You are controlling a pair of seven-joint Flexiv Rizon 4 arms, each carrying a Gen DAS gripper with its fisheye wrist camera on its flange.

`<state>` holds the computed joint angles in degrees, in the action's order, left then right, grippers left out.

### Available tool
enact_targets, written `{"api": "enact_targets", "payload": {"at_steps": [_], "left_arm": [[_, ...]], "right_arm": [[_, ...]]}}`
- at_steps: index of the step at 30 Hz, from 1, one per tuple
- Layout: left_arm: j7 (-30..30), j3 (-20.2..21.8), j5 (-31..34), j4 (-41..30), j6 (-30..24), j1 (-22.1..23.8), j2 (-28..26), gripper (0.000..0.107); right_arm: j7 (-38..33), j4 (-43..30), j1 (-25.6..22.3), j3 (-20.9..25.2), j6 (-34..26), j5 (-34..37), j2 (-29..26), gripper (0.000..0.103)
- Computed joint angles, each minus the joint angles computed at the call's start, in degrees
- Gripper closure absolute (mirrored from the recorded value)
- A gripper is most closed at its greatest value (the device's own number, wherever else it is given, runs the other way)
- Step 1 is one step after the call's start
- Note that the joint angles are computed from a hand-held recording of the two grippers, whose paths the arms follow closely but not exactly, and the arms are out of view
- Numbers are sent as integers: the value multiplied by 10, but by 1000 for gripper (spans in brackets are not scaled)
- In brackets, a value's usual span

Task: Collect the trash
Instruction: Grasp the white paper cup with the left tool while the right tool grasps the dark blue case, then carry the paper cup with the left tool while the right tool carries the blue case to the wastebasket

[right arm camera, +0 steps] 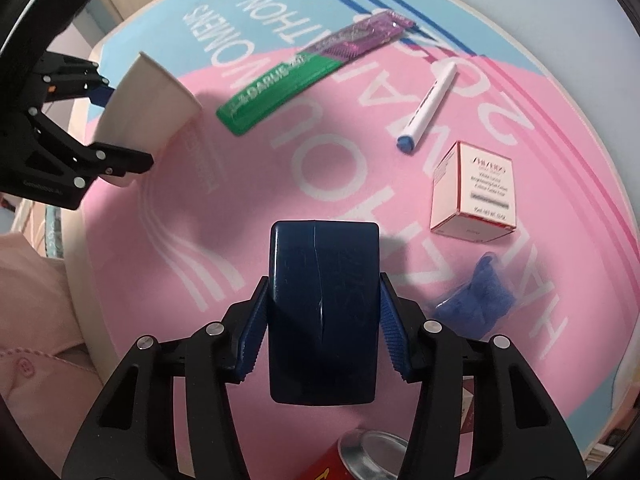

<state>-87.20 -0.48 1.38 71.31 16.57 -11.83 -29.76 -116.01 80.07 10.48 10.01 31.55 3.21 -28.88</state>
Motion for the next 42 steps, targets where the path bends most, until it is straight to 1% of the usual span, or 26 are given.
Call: {"api": "enact_targets", "payload": {"at_steps": [2,4,9,13,17,22,25,28,32,33,37,39,40,42], "left_arm": [[4,0,-1,1,2,2,4,44],[9,0,1,0,7,2,8,44],[42,-4,4,1,19,4,17,44],[73,-10,-1,3,30,4,17,44],[138,-15,-10,21,46,13,27,44],[237,-24,-33,39,55,29,36,44],[322,-31,-41,55,67,35,46,44],[390,-35,-51,69,70,37,55,44],[491,-43,-60,101,75,35,74,44],[508,-43,-62,109,77,32,78,44],[572,-49,-74,146,79,20,103,44],[606,-55,-83,172,84,10,121,44],[623,-59,-87,188,88,4,132,44],[645,-62,-94,212,92,-7,148,44]], "right_arm": [[1,16,-2,1,8,3,14,51],[4,17,-4,3,8,10,19,51],[26,15,2,2,13,15,26,51],[66,39,10,2,31,19,46,51],[129,71,24,-4,55,6,66,51],[242,126,44,-10,91,-26,102,51],[335,169,58,-15,119,-56,128,51],[454,226,72,-18,149,-88,163,51],[609,302,82,-11,165,-139,215,51],[649,324,83,-7,165,-149,232,51],[775,397,81,18,147,-176,304,51],[822,427,78,30,134,-183,337,51],[855,448,76,39,123,-186,362,51],[896,475,75,53,105,-186,398,51]]}}
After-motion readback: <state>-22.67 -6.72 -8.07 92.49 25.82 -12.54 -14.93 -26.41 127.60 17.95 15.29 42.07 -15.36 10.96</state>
